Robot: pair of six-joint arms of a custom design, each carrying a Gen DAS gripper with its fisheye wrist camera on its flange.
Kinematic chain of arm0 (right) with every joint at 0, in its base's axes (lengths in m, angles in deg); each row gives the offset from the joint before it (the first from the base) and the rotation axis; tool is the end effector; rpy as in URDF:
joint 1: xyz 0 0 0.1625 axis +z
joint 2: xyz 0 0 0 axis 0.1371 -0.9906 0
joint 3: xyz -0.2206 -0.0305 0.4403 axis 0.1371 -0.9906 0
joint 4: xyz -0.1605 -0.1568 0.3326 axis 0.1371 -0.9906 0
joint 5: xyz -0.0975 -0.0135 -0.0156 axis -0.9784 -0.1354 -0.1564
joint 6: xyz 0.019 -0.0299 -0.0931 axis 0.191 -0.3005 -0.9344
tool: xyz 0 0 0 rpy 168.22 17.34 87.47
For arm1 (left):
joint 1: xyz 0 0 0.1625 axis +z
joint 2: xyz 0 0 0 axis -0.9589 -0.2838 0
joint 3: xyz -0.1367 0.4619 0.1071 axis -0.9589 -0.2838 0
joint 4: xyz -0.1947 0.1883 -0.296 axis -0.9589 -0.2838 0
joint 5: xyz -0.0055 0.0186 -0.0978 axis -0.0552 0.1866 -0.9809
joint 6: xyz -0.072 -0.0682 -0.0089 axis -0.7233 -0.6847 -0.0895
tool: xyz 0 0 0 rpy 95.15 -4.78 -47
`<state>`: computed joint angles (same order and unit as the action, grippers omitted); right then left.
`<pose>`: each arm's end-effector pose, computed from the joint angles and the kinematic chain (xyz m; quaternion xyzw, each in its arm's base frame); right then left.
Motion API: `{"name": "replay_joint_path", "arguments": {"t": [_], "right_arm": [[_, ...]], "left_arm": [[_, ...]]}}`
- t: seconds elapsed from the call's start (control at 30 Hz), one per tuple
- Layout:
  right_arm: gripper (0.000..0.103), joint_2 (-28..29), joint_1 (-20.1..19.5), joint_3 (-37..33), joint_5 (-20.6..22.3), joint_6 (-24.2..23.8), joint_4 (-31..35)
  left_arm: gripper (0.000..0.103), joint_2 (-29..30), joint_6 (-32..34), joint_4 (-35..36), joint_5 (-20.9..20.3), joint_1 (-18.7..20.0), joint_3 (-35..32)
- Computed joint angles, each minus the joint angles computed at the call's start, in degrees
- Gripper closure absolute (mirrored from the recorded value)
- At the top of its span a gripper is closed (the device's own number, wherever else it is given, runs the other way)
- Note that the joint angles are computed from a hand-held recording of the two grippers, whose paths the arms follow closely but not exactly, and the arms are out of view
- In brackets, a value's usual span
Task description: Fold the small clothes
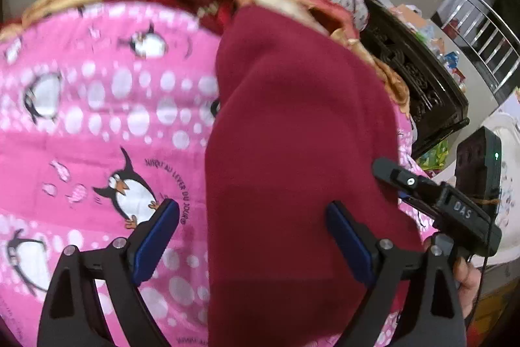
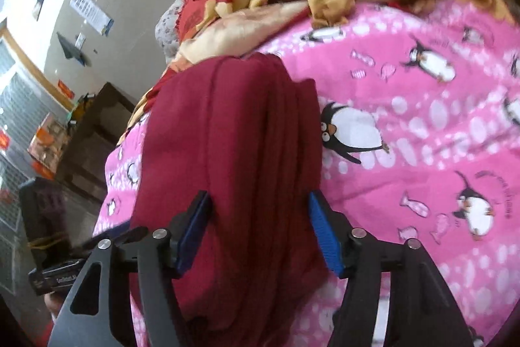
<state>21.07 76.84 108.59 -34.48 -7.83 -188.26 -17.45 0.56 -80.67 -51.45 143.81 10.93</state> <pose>0.0467 -0.6517 0.1558 -0.0926 -0.8964 0.4085 0.1447 -0.1289 -0.8123 0.0597 0.2921 0.9487 -0.0766 0.0941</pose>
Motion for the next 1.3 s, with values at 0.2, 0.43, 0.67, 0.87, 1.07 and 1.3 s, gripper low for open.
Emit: {"name": "replay_joint_path", "arguments": {"t": [0.2, 0.43, 0.67, 0.87, 1.07, 1.3], "right_arm": [[0.022, 1.2, -2.4, -2.1, 6.3, 0.2, 0.7], [0.065, 1.5, -0.8, -2.0, 5.8, -0.1, -0.3], [0.068, -2.5, 2.7, 3.5, 8.2, 1.6, -1.0], [0.068, -5.0, 4.5, 9.0, 12.5, 9.1, 0.4], [0.059, -1.3, 6.0, 8.9, 2.1, 11.3, 4.9], [0.059, 0.6, 12.6, 8.3, -13.2, 6.0, 3.6]], "left_arm": [[0.001, 2.6, -0.7, 3.2, -3.8, 1.1, -4.1], [0.041, 1.4, -0.1, 5.3, -6.2, 0.6, -3.5], [0.054, -7.7, 1.5, 3.7, -4.9, -2.1, 6.1], [0.052, -14.8, -2.0, 7.6, -2.6, -2.7, 12.2], [0.048, -14.6, -5.6, 4.8, 5.9, -1.2, 18.2], [0.029, -16.6, -2.9, -9.6, 11.0, -2.2, 24.4]]}}
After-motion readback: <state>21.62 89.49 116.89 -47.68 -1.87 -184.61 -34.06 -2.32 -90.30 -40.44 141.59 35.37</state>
